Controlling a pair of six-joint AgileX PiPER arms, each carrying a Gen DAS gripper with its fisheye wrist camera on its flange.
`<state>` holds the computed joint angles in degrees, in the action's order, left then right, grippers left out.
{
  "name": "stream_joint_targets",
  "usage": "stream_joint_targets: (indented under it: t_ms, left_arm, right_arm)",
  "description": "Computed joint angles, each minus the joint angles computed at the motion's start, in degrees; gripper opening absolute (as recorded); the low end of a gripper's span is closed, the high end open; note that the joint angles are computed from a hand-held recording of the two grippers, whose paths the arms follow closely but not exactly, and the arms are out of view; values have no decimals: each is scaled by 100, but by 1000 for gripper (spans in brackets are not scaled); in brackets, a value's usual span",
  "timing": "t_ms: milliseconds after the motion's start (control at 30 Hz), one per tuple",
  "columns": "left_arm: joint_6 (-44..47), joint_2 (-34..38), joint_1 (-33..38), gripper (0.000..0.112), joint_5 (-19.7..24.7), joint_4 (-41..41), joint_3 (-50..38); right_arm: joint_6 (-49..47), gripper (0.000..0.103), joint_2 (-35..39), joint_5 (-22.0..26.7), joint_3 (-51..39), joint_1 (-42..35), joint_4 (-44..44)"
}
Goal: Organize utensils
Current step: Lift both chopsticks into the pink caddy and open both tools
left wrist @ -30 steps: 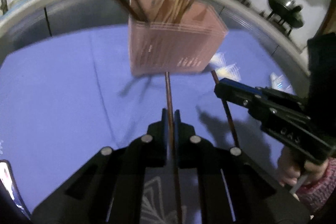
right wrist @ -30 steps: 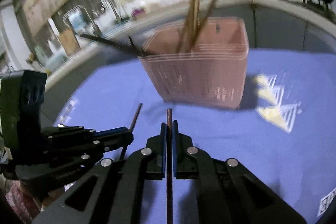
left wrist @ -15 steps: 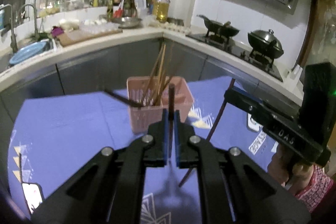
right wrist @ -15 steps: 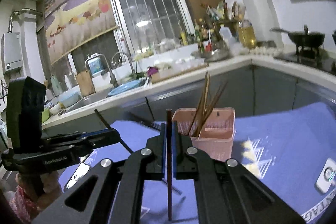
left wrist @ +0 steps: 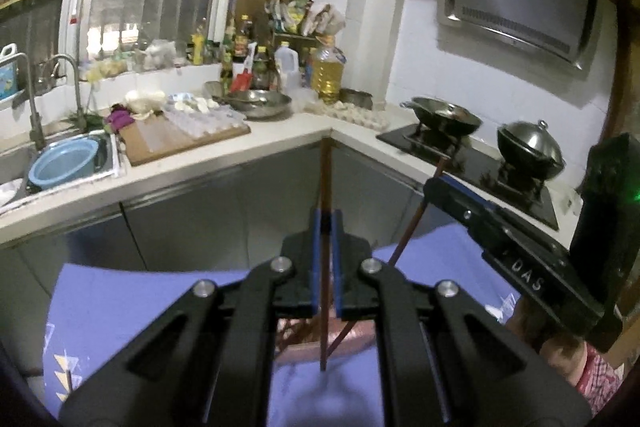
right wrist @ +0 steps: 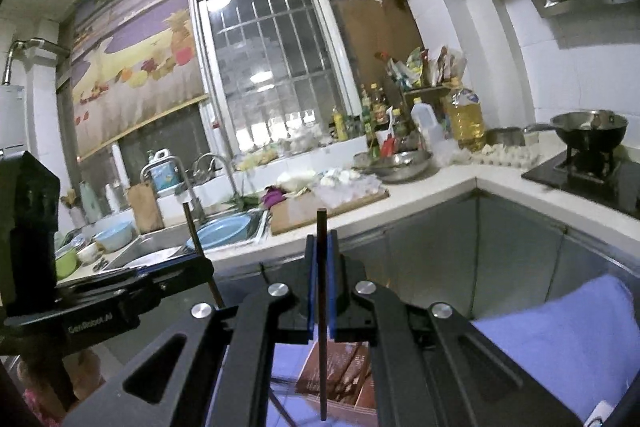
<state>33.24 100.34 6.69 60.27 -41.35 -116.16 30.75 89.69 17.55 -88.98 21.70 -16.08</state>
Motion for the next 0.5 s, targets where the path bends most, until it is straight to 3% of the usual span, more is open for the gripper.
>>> stream_joint_targets:
  t_ms: [233,500]
  left_arm:
    - [-425,822,-288,5,18,514,-922]
    - [-290,955,-610,5,-399,873,-104]
  right_arm:
    - [-104,5,668,-81,-504,-122,-194]
    - [-681,5,1039,-525,125,-291,631]
